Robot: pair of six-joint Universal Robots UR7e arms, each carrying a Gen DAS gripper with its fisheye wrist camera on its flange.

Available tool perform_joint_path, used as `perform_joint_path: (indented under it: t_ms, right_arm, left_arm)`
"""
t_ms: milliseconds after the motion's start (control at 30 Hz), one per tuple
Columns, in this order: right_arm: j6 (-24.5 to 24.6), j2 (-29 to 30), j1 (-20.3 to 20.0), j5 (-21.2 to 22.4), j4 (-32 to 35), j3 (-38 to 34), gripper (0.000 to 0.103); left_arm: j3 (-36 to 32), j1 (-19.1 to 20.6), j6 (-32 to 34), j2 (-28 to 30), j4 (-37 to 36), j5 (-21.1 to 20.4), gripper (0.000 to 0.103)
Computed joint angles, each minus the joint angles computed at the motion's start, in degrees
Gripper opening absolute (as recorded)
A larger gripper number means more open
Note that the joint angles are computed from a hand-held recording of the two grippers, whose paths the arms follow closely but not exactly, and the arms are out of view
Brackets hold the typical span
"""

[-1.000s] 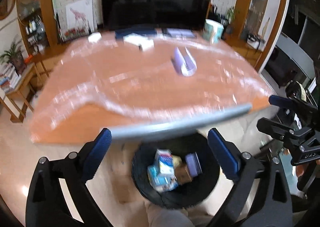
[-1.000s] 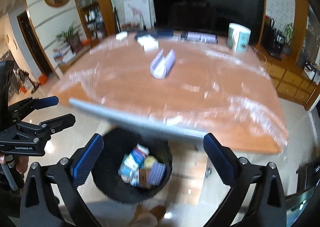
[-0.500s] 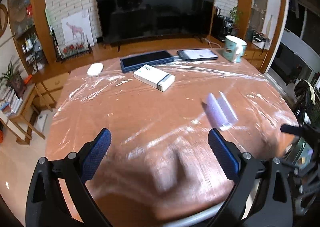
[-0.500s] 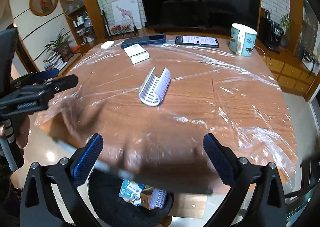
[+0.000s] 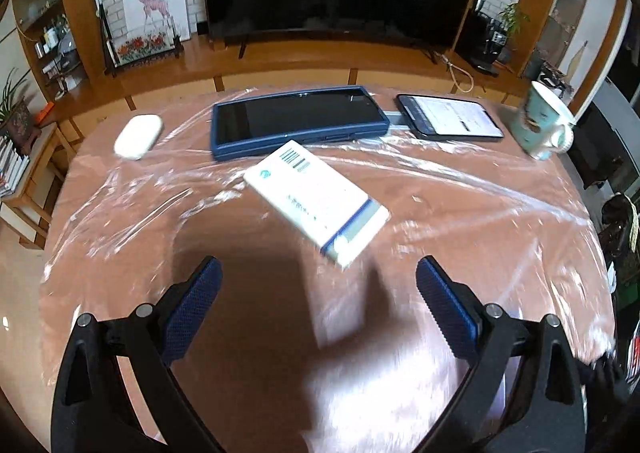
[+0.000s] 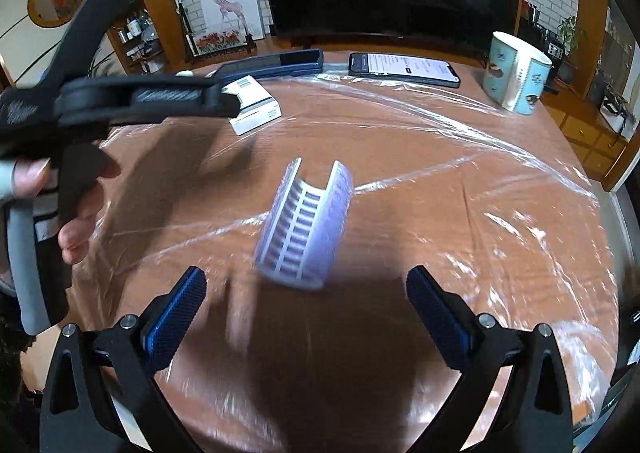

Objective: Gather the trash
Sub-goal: 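Grasp the white medicine box with the left tool while the right tool grasps the purple roller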

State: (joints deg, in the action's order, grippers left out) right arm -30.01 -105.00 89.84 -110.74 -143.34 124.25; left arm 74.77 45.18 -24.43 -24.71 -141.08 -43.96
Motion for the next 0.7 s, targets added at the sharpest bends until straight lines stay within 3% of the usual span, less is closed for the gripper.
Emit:
perform_joint_path:
  t_ms: [333, 567, 700]
  right_arm:
    - [-0.26, 3.73, 0.94, -1.65, -2.59, -0.91, 0.099]
    - [-0.09, 3.7, 0.77, -1.77, -1.94, -0.98, 0.097]
    - [0.28, 4.08, 0.64, -1.8, -0.71, -1.44, 0.09]
  left_arm:
    - [-12.71, 3.03, -3.1, 6.51, 8.87, -0.74, 0.098]
    - [-15.75, 3.59, -2.46, 8.53, 10.22, 0.39, 0.098]
    - [-15.24, 3.54, -0.96, 8.68, 7.87, 0.83, 0.096]
